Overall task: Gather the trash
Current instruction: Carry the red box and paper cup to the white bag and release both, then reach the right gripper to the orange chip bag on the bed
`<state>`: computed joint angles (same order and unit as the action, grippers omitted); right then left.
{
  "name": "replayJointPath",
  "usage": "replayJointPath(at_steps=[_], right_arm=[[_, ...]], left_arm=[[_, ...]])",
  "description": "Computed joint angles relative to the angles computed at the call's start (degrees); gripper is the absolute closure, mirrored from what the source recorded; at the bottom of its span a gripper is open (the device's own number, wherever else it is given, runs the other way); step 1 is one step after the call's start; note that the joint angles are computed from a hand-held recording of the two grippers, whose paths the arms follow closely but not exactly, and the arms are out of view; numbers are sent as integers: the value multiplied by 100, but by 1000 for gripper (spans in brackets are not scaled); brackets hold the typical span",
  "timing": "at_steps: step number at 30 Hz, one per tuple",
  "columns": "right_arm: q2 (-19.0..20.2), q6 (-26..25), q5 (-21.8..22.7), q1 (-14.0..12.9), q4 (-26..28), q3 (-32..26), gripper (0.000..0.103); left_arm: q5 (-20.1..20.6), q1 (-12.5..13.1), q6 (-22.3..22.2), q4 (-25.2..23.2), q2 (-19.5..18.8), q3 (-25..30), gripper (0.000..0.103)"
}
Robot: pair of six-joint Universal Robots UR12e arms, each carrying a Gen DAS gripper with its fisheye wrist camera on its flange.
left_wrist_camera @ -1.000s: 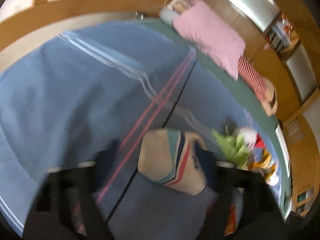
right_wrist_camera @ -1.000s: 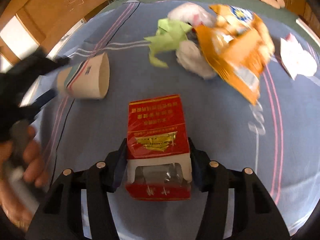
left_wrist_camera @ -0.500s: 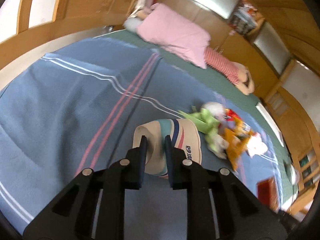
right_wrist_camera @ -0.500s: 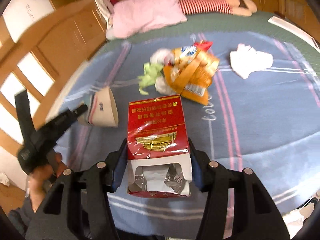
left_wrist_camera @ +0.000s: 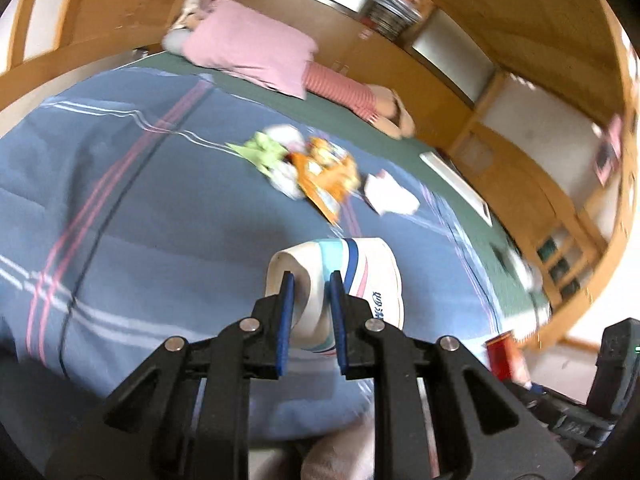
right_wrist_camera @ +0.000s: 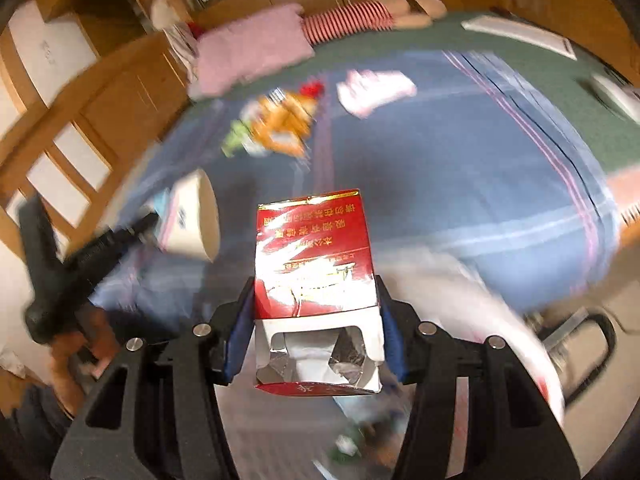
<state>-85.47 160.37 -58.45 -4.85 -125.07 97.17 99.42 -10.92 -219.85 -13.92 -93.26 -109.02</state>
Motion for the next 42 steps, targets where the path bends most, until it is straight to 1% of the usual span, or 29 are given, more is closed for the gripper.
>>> replayJointPath(at_steps=[3,4,5,6,7,9,10,12,14,15,18,20,21,22,23,24,26,31,34,36,38,41,42], right_arm=[[-122,-206,-554,-88,537,124,44],[-101,-159,-611,-112,691,115,43],[-84,-61,-608,-149,850,101,39],[-79,137,-489,-228,969,88,35],[-94,322,-307,-305,925,123,33],[-146,810,123,-468,533,207,30],[-174,1008,228,-517,264,255,30],[-232,1405,310,-583,-420,353,30],[-253,1701,304,-595,-956,396,30],[-268,1871,300,-603,-1249,428,28],[-285,2302,397,-655,-1790,519,24],[-275,2389,461,-706,-1865,519,24],[-262,2412,422,-694,-1880,512,24],[-260,2397,375,-688,-1838,498,24],[-247,2390,315,-670,-1781,482,24],[-247,2392,298,-670,-1719,483,24],[-241,2422,311,-673,-1649,491,24],[-187,2477,194,-593,-1512,446,24],[-163,2406,75,-522,-1428,408,24],[-146,2299,-32,-458,-1359,367,24],[-113,2146,-176,-387,-1278,304,24],[-39,2080,-280,-285,-1154,199,24],[5,2055,-297,-246,-1075,139,24]], left_arm=[[-210,-200,89,-30,-10,11,84],[-299,-257,182,-77,-27,37,84],[-282,-325,261,-103,-38,53,84],[-283,-362,340,-116,-47,66,84],[-293,-404,404,-128,-60,78,84],[-373,-469,523,-151,-82,90,84],[-455,-484,573,-162,-90,92,84],[-752,-471,711,-160,-114,87,84],[-1042,-501,883,-205,-150,100,84],[-1197,-501,977,-285,-169,123,84],[-1625,-528,1403,-758,-268,264,84],[-1889,-552,1694,-963,-314,303,83],[-1855,-595,1811,-1073,-332,333,80],[-1780,-621,1876,-1134,-349,362,59],[-1599,-667,1906,-1214,-348,386,43],[-1467,-687,1850,-1140,-330,359,24],[-1311,-675,1716,-898,-299,289,22],[-979,-526,1283,-864,-208,214,21],[-287,-462,1126,-959,-163,244,21],[380,-433,1096,-1112,-160,323,19],[947,-377,1209,-1279,-203,448,16],[1920,-238,1434,-1607,-377,718,13],[2070,-175,1429,-1675,-423,776,11]])
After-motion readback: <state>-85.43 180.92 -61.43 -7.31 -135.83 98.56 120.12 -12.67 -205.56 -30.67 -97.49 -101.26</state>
